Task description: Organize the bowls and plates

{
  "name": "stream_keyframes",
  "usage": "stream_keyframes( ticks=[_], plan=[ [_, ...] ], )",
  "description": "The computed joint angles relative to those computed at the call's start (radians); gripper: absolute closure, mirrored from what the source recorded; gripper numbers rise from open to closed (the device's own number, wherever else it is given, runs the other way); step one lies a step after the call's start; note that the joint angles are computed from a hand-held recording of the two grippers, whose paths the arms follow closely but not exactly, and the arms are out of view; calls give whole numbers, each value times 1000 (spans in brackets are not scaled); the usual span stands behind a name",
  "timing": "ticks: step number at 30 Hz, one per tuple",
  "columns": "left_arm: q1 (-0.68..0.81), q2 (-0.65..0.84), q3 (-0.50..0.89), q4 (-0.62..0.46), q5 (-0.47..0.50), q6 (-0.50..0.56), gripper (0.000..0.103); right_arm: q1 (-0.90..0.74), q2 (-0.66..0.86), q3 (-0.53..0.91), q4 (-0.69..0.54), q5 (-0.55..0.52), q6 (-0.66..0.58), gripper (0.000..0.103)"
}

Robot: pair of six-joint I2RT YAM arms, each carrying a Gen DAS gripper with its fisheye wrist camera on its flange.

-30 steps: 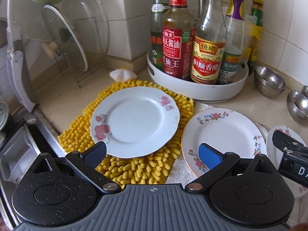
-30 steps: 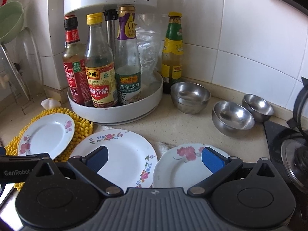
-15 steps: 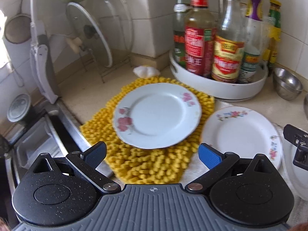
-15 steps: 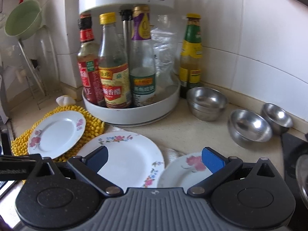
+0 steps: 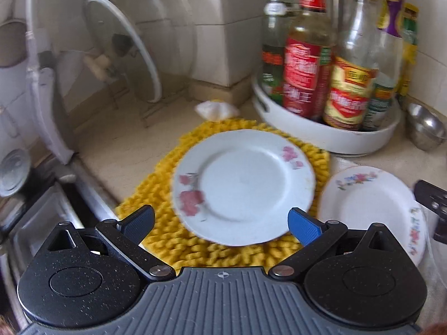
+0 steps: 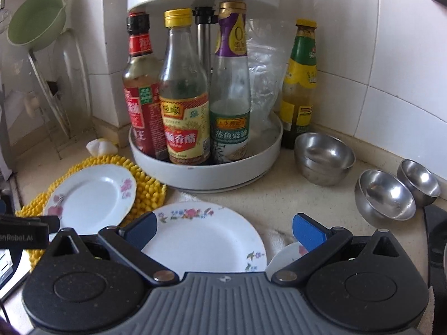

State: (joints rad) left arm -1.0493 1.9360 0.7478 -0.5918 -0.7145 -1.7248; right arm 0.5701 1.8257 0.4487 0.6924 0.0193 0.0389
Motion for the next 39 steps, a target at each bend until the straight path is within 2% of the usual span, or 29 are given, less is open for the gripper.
stream_keyframes(
  ticks=[4,8,13,16,20,22,25,31,35,39],
  plan=[
    [15,17,13,119,-43,202,1,-12,4,-20,6,48,16,0],
    [58,-1,-29,353,-8,426,1,-78,-14,-39,8,53,21,0],
    [58,32,-39,516,54,560,3,-164,-19,-60,14,30,-15,0],
    [52,57,-38,592,109,603,5,-203,-18,-70,22,-18,-63,0],
    [31,113,32,544,133,555,5,-240,6,-81,49,-90,-138,0],
    [5,124,57,507,135,496,4,-262,-2,-92,34,-132,-158,0],
    [-39,156,109,422,106,404,1,-306,8,-135,103,-221,-175,0],
    [-36,188,205,297,126,358,4,-372,14,-124,138,-324,-202,0],
    [-63,195,255,207,81,296,4,-411,23,-61,22,-387,-256,0],
    [-63,226,287,157,82,196,2,-407,43,1,-25,-397,-314,0]
  ],
)
